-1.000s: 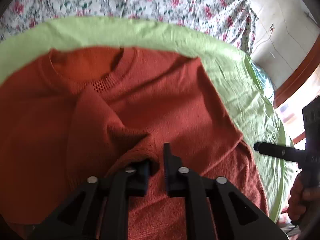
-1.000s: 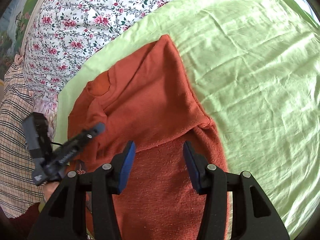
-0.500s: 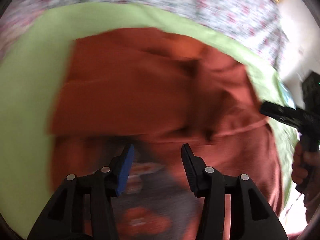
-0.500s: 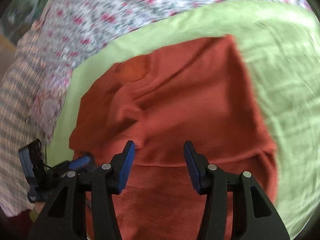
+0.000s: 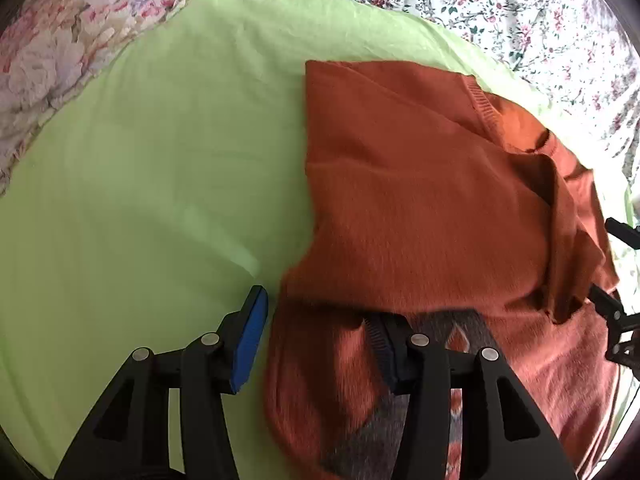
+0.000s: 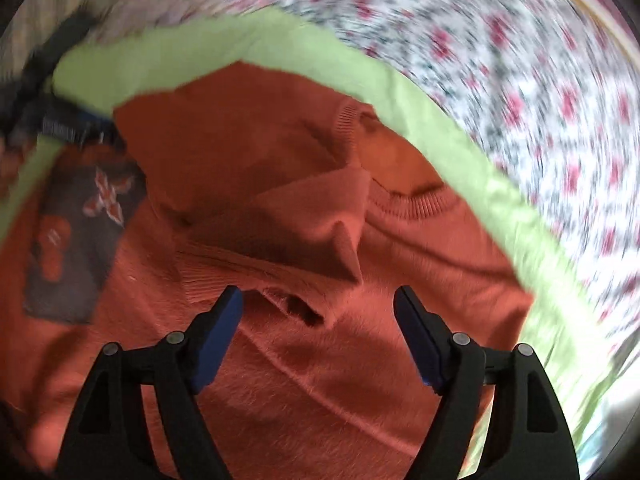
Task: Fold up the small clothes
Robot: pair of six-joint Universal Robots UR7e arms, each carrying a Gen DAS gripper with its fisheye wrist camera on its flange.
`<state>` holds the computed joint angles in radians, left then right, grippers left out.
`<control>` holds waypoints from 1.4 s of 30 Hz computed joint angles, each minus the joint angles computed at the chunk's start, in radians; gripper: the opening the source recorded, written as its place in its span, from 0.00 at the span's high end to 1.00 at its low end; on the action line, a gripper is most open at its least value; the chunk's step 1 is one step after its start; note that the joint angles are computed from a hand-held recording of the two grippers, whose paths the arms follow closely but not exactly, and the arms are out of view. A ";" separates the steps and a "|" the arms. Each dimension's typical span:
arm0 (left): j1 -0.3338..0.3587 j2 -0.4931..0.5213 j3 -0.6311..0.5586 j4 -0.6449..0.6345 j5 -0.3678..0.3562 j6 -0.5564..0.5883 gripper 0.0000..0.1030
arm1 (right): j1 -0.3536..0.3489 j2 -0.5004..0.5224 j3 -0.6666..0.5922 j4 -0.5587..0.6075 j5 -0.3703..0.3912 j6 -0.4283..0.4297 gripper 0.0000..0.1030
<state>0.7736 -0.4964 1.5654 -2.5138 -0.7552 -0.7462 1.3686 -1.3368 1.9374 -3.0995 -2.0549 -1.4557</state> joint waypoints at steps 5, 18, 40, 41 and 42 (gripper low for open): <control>0.011 -0.001 -0.018 0.008 -0.003 -0.039 0.51 | 0.011 0.046 -0.036 0.014 0.006 0.028 0.72; 0.013 -0.006 -0.024 0.013 -0.008 -0.057 0.52 | -0.175 -0.127 -0.270 0.586 0.337 1.061 0.95; 0.057 -0.129 0.146 -0.228 -0.208 -0.067 0.63 | -0.227 -0.169 -0.228 0.657 0.248 1.198 0.91; 0.057 -0.135 0.149 -0.226 -0.228 -0.048 0.62 | -0.226 -0.174 -0.227 0.652 0.246 1.189 0.91; 0.056 -0.143 0.155 -0.223 -0.253 -0.025 0.61 | -0.226 -0.177 -0.228 0.648 0.243 1.181 0.91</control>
